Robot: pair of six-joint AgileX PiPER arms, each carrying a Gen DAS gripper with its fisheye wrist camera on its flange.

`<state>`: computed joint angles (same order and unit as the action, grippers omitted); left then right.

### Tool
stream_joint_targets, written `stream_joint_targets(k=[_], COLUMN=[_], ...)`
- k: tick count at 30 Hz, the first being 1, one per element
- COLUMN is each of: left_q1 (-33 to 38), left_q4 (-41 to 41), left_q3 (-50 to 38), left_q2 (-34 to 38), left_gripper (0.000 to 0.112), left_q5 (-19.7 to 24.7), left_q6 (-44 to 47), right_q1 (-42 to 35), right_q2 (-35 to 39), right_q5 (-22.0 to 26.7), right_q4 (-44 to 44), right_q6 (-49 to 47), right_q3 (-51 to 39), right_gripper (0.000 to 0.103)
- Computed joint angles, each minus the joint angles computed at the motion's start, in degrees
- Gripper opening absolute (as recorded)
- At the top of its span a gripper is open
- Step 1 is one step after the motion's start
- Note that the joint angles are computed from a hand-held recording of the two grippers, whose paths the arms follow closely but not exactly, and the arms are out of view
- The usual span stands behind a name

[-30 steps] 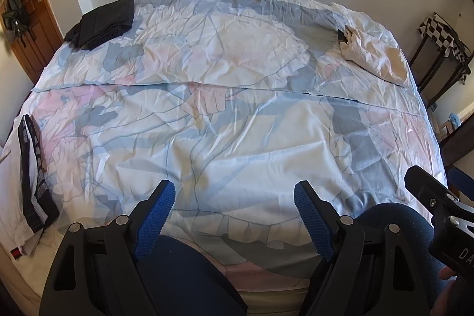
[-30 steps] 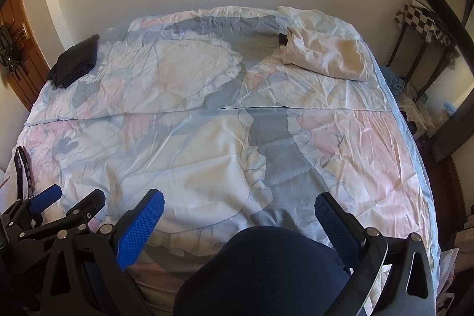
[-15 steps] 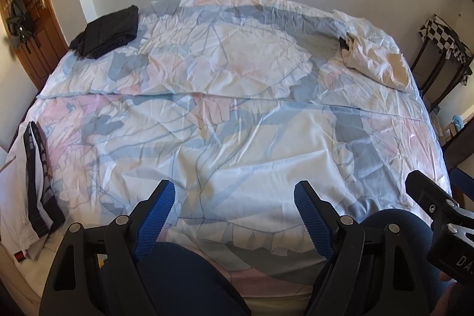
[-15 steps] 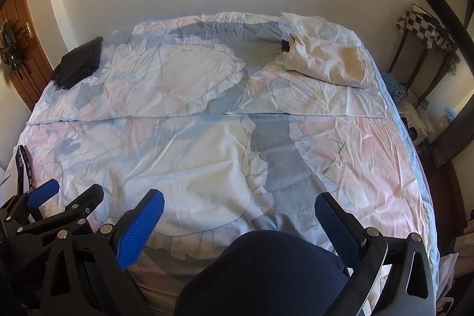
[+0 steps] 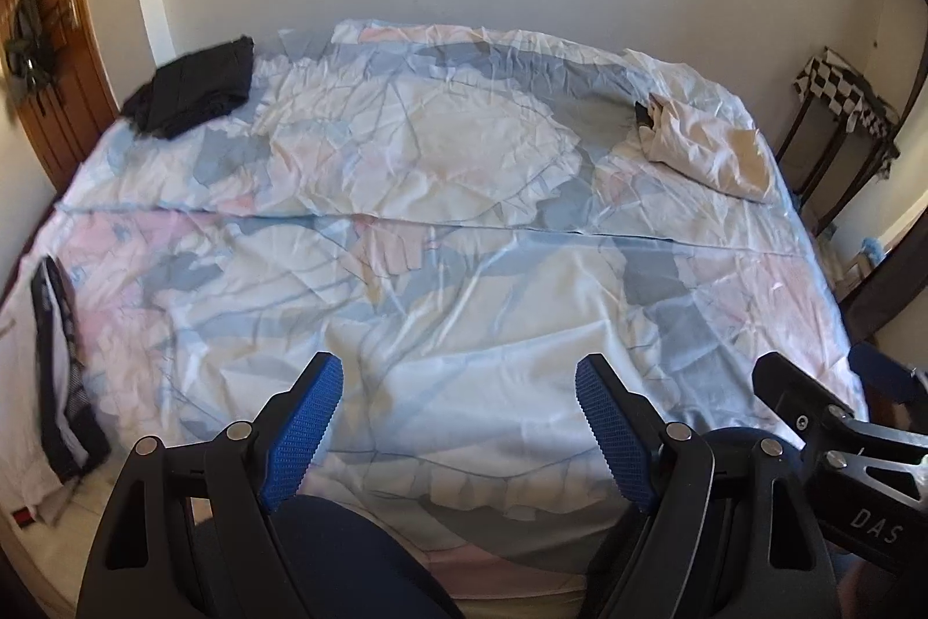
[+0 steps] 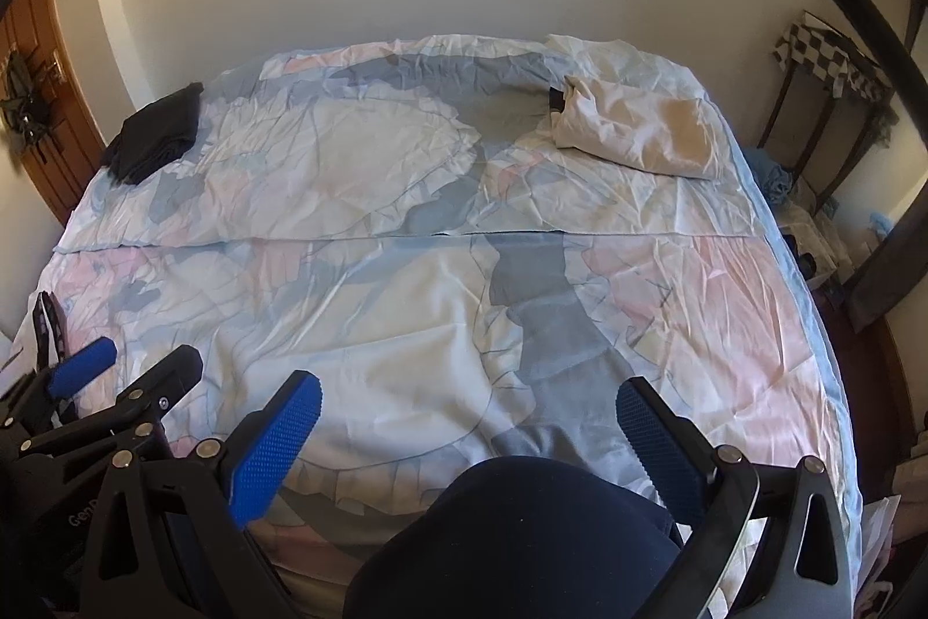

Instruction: Fold clothes

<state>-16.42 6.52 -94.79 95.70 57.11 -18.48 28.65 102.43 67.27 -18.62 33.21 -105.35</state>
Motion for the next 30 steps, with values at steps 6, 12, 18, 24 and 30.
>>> stream_joint_targets(k=[6, 12, 18, 24, 30], left_q1=[-8.2, -3.7, -3.8, -3.9, -2.3], left_q4=[21.4, 9.2, 9.3, 9.7, 5.2], left_q3=[-1.9, -0.7, -1.2, -3.7, -4.1], left_q2=[2.1, 0.7, 1.1, 2.7, 3.0], left_gripper=[0.083, 0.083, 0.083, 0.083, 0.083], left_q5=[5.8, 3.2, 3.6, 7.0, 6.8], left_q6=[-10.7, -4.5, -5.0, -7.0, -4.2], right_q1=[0.1, 0.0, 0.3, 0.5, 0.8], right_q2=[0.0, 0.0, -0.2, -0.1, 0.2], right_q5=[-0.1, -0.1, -0.4, -0.2, 0.1], right_q4=[-0.1, 0.0, -0.3, -0.3, -0.4], right_q6=[-0.4, -0.7, -0.1, 0.0, 0.1], right_q3=[-0.1, -0.2, 0.5, 0.2, -0.3], right_gripper=[0.103, 0.103, 0.103, 0.103, 0.103])
